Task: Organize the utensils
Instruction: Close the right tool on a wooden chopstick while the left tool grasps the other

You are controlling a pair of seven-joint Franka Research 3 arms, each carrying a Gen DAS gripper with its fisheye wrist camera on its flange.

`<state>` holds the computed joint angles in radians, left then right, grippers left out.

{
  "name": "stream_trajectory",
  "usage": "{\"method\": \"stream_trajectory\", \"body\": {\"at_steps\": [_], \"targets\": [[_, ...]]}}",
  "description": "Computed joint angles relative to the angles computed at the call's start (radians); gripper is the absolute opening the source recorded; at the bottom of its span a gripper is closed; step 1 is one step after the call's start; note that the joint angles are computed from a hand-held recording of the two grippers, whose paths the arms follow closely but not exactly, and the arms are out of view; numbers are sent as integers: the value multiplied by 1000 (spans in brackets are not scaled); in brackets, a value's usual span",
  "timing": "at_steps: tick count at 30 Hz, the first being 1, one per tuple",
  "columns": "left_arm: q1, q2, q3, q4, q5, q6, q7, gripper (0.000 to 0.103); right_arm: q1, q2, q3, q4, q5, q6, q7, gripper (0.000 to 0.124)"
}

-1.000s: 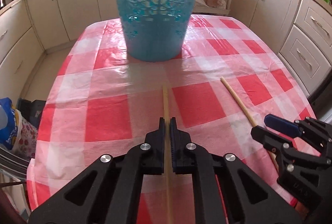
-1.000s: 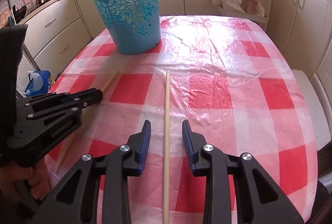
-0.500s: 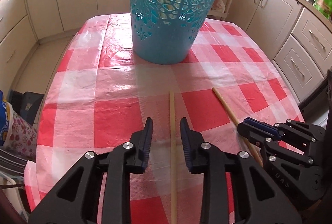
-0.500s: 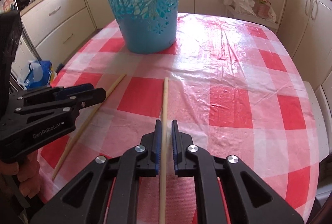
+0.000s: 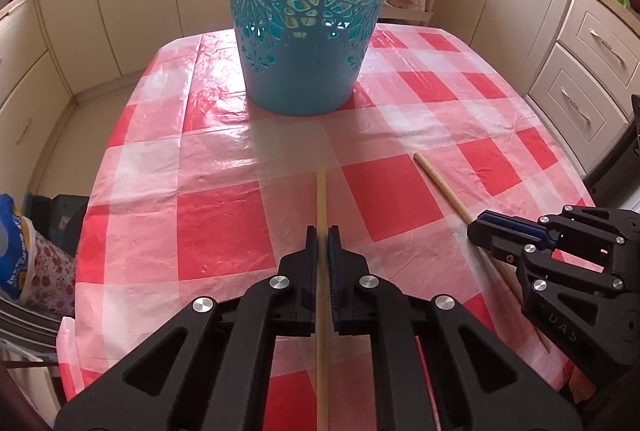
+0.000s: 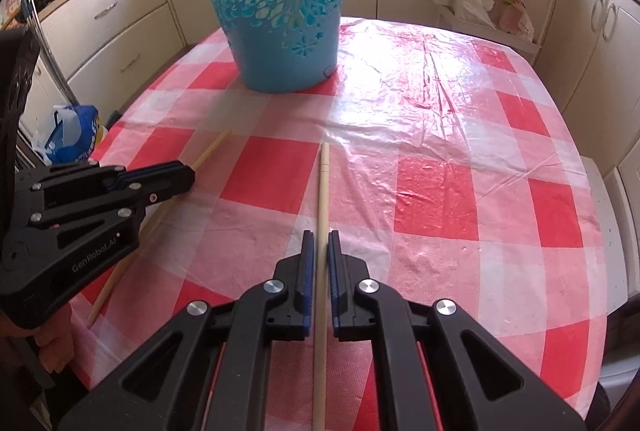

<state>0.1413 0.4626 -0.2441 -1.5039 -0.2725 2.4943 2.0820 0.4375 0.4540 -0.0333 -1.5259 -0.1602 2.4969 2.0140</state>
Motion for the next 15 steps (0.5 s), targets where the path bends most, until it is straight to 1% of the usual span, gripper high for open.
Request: {"method": "stream_trajectory", "body": {"at_steps": [2, 6, 9, 13, 15], "targets": [[-2, -5, 0, -14, 4, 15, 3, 6, 8, 2, -5, 1, -20, -2, -6, 8], [-9, -19, 3, -47, 18, 57, 2, 6, 3, -5, -3, -14, -11, 19, 1, 6], [-3, -19, -4, -47, 12, 60, 6, 6, -9, -18, 8, -37, 23, 46, 2, 6], [-1, -15, -6, -40, 10, 53, 11, 6, -19, -16, 18, -27, 56, 30, -14, 6], [-1, -15, -5, -42, 11, 56, 12, 6, -16, -15, 14, -19, 52, 14, -18, 12]]}}
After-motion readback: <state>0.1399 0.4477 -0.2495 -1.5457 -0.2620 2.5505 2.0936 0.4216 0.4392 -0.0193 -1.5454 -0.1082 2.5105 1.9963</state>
